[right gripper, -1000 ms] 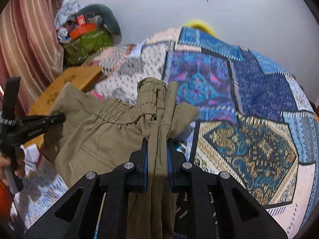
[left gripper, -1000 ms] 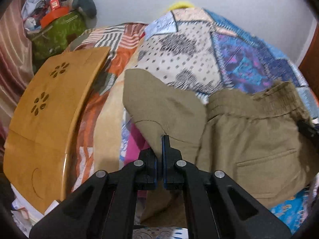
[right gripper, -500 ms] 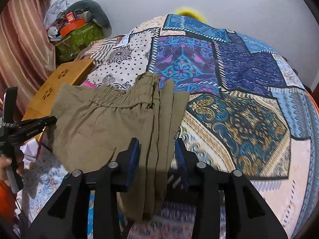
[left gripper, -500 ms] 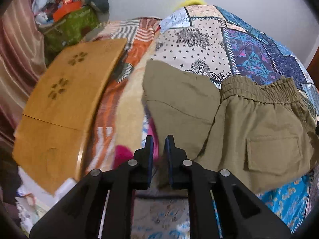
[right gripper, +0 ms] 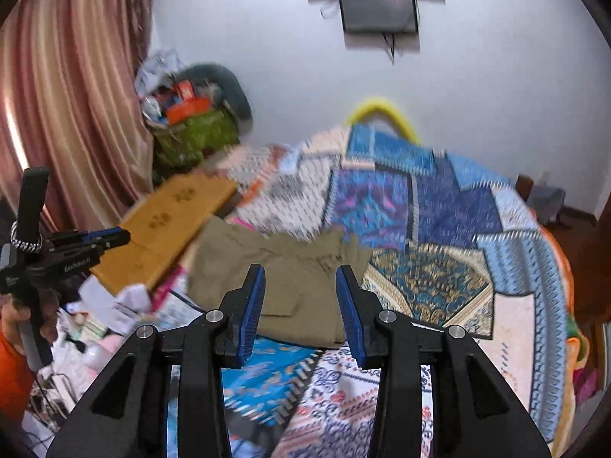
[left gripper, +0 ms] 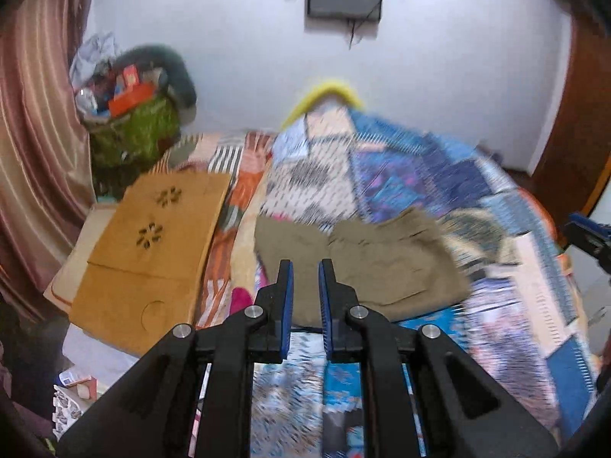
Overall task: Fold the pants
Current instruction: 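Open both tools and raise them away from the folded pants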
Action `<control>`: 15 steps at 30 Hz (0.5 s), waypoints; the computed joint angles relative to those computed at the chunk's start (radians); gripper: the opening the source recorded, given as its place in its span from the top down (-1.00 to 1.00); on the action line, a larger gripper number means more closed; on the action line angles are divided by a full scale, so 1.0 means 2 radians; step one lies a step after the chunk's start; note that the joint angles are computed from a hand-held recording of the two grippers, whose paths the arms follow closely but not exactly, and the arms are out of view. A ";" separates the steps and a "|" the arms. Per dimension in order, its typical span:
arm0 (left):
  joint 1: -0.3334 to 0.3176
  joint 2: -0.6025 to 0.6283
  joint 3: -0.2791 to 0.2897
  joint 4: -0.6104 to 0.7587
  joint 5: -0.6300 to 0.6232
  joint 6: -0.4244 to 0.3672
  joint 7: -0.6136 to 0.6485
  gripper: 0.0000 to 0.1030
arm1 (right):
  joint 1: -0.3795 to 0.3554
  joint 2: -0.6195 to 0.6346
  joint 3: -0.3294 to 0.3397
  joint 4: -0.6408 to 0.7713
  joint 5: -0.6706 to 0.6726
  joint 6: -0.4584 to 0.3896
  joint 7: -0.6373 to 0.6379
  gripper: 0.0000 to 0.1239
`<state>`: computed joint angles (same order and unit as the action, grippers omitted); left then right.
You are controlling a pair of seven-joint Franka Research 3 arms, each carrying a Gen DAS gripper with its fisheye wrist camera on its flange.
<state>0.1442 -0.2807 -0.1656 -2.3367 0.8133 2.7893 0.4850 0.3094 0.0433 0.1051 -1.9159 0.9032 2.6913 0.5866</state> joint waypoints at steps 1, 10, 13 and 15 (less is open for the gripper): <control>-0.002 -0.022 -0.006 -0.009 0.005 -0.001 -0.008 0.76 | -0.001 -0.021 0.001 -0.014 0.022 0.000 -0.020 0.44; -0.009 -0.202 -0.077 -0.078 0.043 -0.013 -0.078 0.74 | 0.049 -0.185 -0.043 -0.126 0.185 0.005 -0.182 0.44; -0.005 -0.242 -0.105 -0.092 0.050 -0.015 -0.096 0.60 | 0.067 -0.234 -0.057 -0.163 0.223 0.008 -0.228 0.44; -0.004 -0.275 -0.131 -0.103 0.056 -0.023 -0.117 0.36 | 0.076 -0.261 -0.062 -0.184 0.244 0.015 -0.252 0.44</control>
<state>0.1364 -0.8302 -0.4275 -2.5419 0.9244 2.7426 0.2519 0.4614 -0.4779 -0.0184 -2.2835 1.3920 2.7208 0.0822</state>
